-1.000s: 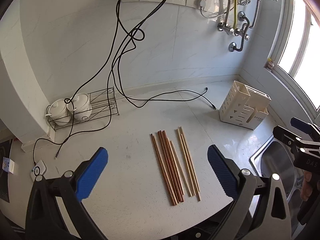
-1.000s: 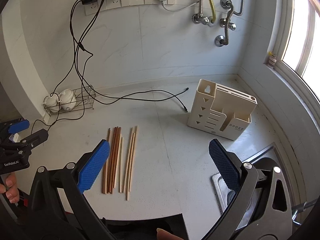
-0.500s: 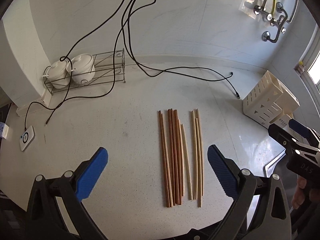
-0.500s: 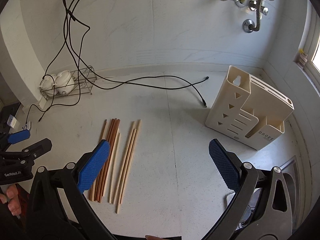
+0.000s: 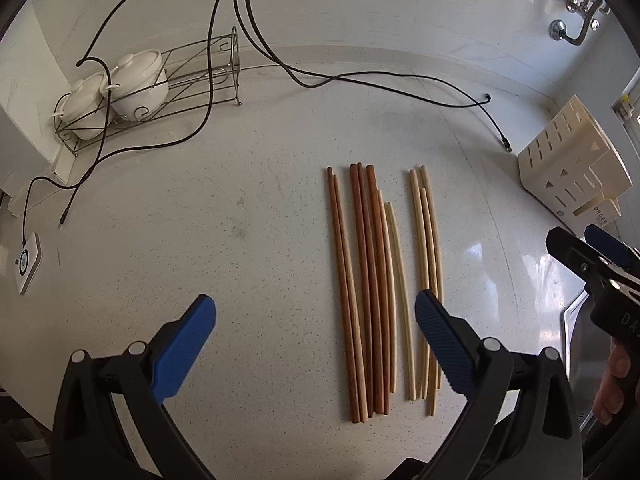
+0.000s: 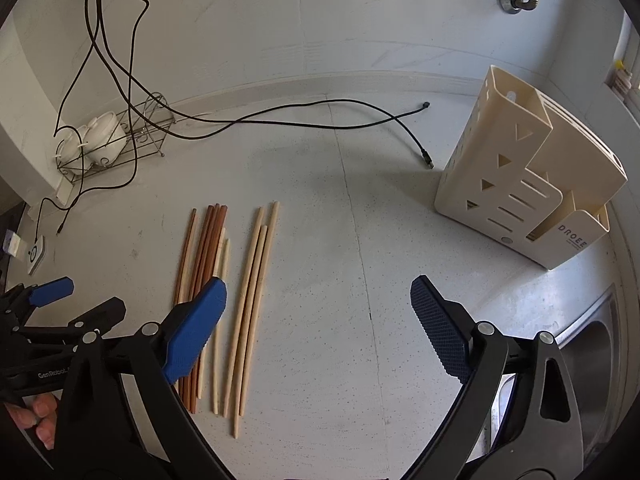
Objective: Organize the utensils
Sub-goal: 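Move both tools down toward the row of chopsticks on the counter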
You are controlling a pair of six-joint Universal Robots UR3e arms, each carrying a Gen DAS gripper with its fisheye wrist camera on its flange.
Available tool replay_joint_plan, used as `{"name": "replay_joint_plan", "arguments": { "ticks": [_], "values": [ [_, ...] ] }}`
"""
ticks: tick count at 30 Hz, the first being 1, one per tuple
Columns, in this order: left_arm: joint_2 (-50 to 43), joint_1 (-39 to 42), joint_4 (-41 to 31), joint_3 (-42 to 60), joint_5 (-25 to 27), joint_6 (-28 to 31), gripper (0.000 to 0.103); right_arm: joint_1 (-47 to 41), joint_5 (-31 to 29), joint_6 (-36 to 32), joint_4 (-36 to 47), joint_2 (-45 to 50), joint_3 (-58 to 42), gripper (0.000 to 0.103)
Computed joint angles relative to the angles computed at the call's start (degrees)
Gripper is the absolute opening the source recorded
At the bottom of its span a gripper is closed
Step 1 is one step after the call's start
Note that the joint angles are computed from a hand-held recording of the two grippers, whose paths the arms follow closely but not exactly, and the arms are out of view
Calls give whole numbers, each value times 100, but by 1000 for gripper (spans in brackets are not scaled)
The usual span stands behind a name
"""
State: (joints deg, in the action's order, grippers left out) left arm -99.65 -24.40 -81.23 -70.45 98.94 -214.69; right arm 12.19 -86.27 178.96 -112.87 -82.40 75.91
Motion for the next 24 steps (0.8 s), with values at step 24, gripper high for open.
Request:
{"name": "replay_joint_plan", "arguments": {
  "ticks": [24],
  "values": [
    [-762,439,-131,-177,-572,245,81,-13,-277,263,211,-42,120,83]
  ]
}}
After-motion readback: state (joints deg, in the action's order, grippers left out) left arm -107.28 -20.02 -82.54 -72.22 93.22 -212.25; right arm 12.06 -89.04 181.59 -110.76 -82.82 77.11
